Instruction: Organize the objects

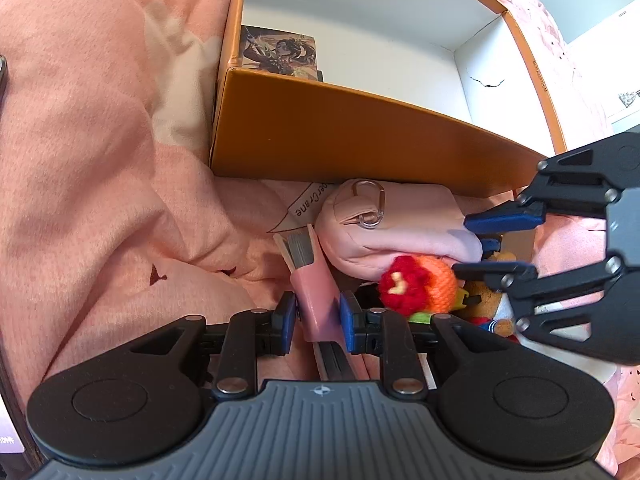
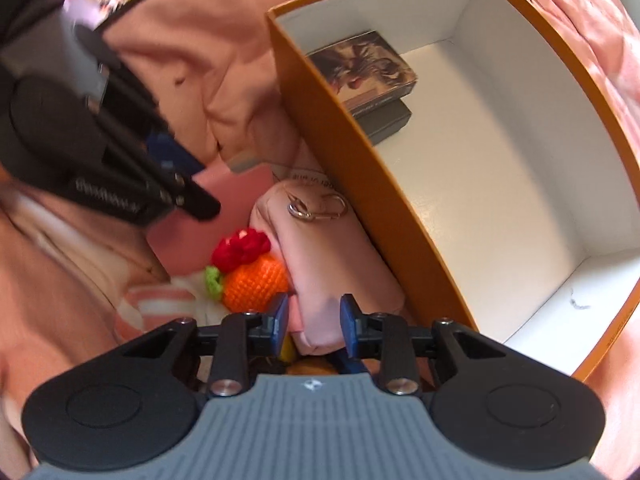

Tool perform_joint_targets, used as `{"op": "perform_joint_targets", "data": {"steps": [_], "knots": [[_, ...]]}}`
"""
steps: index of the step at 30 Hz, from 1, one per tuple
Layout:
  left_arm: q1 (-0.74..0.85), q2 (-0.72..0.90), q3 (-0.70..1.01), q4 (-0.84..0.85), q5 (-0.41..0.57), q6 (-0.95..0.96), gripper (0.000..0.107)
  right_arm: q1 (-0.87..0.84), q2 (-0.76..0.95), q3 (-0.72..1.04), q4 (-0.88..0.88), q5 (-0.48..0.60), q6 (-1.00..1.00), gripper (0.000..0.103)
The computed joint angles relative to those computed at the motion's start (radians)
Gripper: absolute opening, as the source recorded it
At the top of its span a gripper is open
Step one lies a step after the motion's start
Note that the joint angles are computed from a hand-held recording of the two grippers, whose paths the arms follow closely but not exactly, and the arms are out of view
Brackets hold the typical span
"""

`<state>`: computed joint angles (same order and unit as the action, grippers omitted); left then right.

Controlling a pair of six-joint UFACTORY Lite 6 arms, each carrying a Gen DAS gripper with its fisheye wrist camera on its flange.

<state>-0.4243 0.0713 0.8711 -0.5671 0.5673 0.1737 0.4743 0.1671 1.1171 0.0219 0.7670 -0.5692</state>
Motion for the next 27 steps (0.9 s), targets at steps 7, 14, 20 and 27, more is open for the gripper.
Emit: {"op": "perform_joint_targets", "data": {"steps": [7, 14, 20, 27], "knots": [[-0.035, -0.002, -0.007, 0.030, -0.024, -0.046, 0.027, 0.059, 0.024, -0.043, -0.095, -0.056, -0.054, 0.037], [-0.068, 0.010, -0.002, 0.086, -0.049, -0.106, 0.028, 0.104, 0.031, -0.116, -0.209, -0.162, 0.057, 0.028], [-0.087, -0.025, -0.021, 0.093, -0.074, -0.104, 0.026, 0.123, -0.129, -0.202, -0.235, -0.166, 0.092, 0.019], [-0.154, -0.137, -0.038, 0.290, -0.081, -0.270, 0.025, 0.086, -0.344, -0.260, -0.126, -0.081, 0.066, 0.017]]}}
